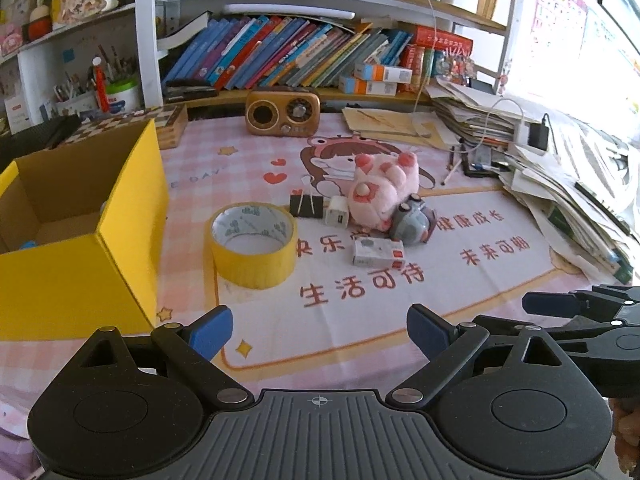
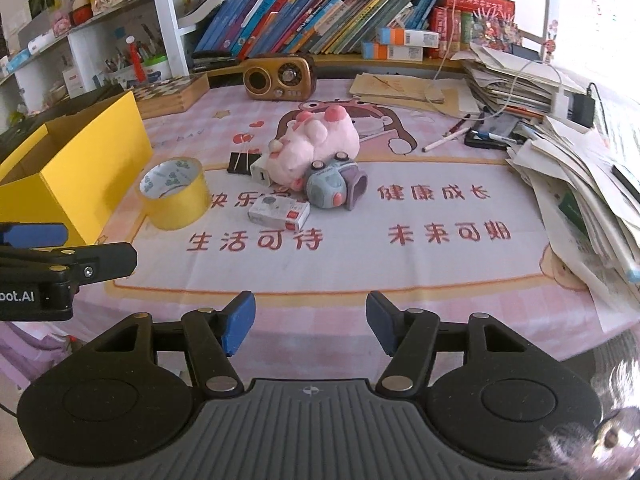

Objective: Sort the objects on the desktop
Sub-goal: 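Move both open grippers toward the pink plush pig and small white box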

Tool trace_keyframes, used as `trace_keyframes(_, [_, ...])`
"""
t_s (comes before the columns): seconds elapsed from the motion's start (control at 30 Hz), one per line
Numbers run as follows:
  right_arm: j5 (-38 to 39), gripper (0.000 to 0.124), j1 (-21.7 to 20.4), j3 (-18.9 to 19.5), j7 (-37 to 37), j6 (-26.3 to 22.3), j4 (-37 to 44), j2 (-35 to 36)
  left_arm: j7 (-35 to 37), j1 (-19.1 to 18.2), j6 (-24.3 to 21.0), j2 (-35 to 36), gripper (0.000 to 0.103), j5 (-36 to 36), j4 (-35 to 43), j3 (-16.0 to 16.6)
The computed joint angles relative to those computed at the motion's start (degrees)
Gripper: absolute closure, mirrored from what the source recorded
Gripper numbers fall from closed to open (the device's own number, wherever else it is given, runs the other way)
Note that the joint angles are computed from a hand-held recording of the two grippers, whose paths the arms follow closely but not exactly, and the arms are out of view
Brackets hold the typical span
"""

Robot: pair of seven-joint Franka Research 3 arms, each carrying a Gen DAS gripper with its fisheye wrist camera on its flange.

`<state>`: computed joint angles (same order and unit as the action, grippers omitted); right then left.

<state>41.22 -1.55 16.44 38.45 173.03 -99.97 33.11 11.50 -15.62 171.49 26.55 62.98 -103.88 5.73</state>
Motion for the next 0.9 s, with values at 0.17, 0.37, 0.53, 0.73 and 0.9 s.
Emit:
trace_keyframes(0.17, [-2.44,0.063,0.65,-1.8,0.73,-4.55,5.41,3.15,2.19,0.12,-3.23,2.55,0.007,-3.31,3.7,-0.87])
trace_keyframes(0.37, [-4.6,0.062,1.35,-3.22,0.79,-10.03,12.25,7.2,4.32,-0.3,-6.43,5.43,0.007,-5.84,8.06,-0.65])
trace_keyframes(0.53, [-6.19,0.061,2.06,-4.26,0.82,-13.93,17.75,10.54,6.62,-0.12,-8.67,8.13,0.007,-8.91,12.0,-0.82])
trace_keyframes(0.73, [-8.26,0.059,2.83,-5.38,1.51,-18.4,24.38,14.59,12.12,0.5,-11.6,12.26,0.007,-13.82,17.78,-1.55])
trace_keyframes(0.9, [-9.4,0.057,3.16,-5.48,1.25,-21.02,29.03,17.46,15.0,0.2,-13.77,15.1,0.007,-16.29,22.05,-0.84])
